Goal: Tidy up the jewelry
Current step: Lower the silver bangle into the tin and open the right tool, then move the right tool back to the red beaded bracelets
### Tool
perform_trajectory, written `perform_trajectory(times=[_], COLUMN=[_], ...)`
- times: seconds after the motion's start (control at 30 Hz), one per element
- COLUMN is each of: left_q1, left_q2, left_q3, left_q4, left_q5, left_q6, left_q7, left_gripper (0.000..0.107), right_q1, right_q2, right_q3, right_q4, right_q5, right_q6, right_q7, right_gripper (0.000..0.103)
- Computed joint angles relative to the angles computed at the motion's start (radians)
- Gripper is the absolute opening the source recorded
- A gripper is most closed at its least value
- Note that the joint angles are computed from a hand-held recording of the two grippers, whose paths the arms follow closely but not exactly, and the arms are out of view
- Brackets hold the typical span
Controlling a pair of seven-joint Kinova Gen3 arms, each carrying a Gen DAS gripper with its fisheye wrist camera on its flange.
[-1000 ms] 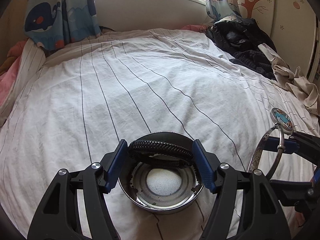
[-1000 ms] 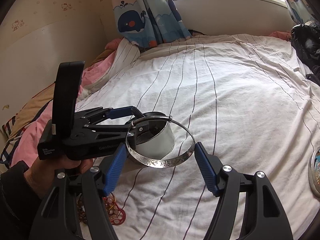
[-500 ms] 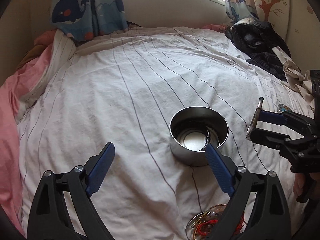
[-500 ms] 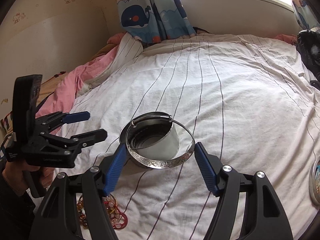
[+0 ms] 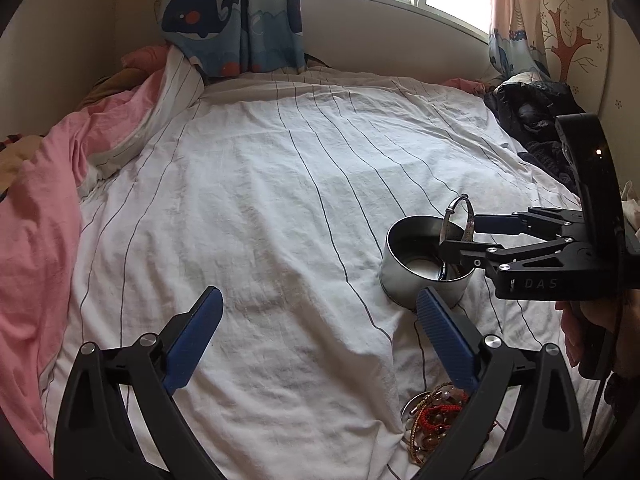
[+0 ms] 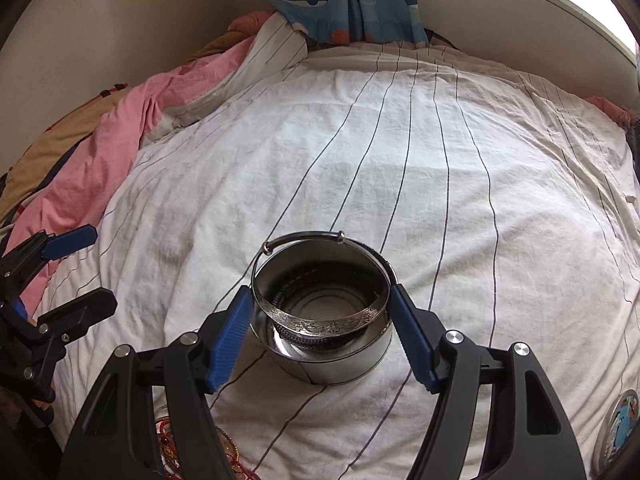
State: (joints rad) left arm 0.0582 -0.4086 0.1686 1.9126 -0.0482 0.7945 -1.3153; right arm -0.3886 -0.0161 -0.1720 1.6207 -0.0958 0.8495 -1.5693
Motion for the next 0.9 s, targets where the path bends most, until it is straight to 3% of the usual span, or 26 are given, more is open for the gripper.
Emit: perform_trajectory(times=[0.17, 0.23, 0.37, 0.53, 0.67, 0.9], left_q1=[-0.001, -0.007, -0.009, -0.045, -0.065, -0.083], left_q2=[-0.001, -0.001, -0.001, -0.002, -0.024, -0.097], left_q3=[0.018, 0.028, 0.031, 0.107, 0.2, 0.342], left_q4=[-0.01, -0.011, -0.011, -0.005, 0.012, 0.058], left_q5=[-0.017, -0.028, -0.036, -0.112, -0.19, -0.234], left_q6=[0.005, 0.008, 0.012, 0.018, 0.037, 0.118], left_q7=[0.005, 0.011, 0.019, 0.066, 0.132, 0.255], left_gripper=[0.095, 0.095, 0.096, 0.096, 0.096, 0.096], right_q1=[-0.026, -0.031, -0.023, 0.009, 0.036, 0.076], right_q2=[0.067, 0.063, 0.021, -0.12, -0.273, -0.393], right_q3=[-0.009, -0.007, -0.001, 0.012, -0.048, -0.092], right_q4=[-0.098, -0.095, -0.058, 0.094, 0.265, 0.423], right_q5=[0.068, 0.073, 0.055, -0.015, 0.032, 0.043], right_q6=[0.137, 0.129, 0.082, -0.035, -0.123, -0.126], right_q7=[-0.047, -0.059, -0.073, -0.06, -0.144, -0.274], right_gripper=[0.072, 0.078, 0.079, 0.081, 0.089, 0.089])
